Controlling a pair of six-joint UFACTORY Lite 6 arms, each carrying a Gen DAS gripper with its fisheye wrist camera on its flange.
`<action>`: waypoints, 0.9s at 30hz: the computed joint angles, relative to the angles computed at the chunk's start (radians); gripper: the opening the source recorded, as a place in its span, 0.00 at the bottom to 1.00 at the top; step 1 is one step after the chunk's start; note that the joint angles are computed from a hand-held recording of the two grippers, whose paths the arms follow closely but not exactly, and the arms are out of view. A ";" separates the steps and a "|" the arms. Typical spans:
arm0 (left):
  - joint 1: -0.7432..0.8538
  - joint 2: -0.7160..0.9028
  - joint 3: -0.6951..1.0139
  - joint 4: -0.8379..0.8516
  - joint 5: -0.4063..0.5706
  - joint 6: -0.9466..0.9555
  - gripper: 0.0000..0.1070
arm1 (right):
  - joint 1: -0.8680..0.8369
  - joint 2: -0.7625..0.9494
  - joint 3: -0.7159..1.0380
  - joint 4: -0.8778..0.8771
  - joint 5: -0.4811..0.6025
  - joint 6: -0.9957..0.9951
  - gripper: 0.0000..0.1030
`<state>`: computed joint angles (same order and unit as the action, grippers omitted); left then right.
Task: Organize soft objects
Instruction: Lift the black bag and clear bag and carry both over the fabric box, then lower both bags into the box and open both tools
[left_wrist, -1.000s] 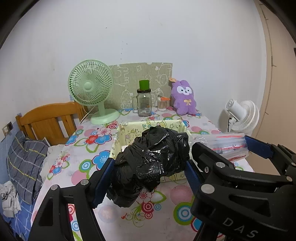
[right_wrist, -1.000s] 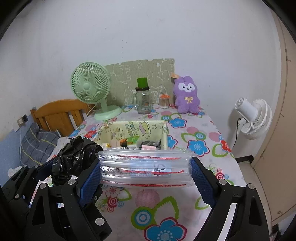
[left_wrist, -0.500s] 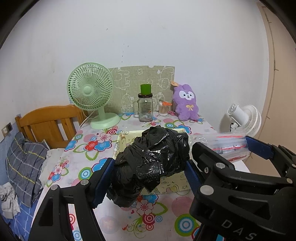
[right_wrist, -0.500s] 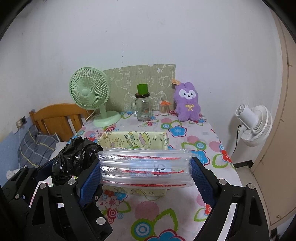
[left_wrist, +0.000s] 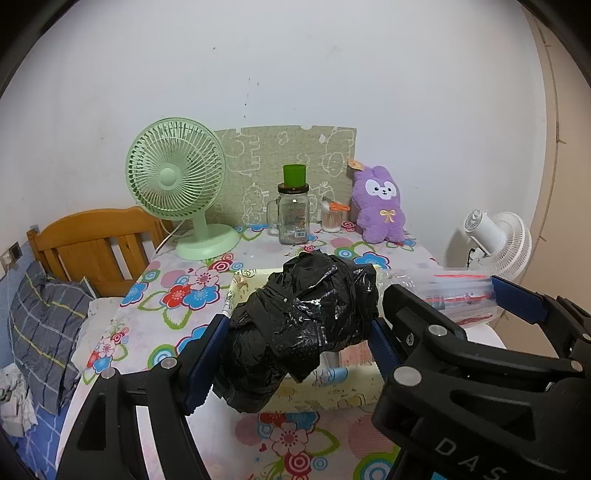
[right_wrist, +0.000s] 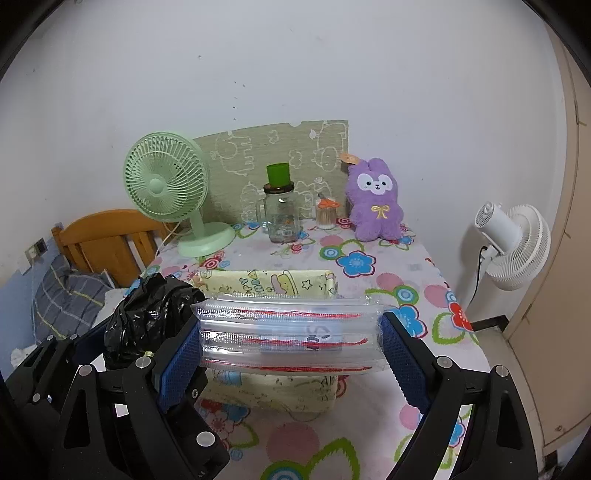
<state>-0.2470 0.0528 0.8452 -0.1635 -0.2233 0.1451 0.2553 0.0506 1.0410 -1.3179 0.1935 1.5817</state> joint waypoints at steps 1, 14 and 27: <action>0.002 0.017 0.015 0.011 0.002 -0.013 0.73 | -0.006 0.019 0.016 0.003 -0.006 -0.004 0.89; 0.013 0.218 0.205 -0.012 0.019 -0.010 0.73 | -0.047 0.216 0.193 0.105 -0.042 -0.123 0.89; 0.019 0.414 0.399 0.091 0.066 -0.127 0.75 | -0.098 0.402 0.365 0.448 -0.078 -0.475 0.89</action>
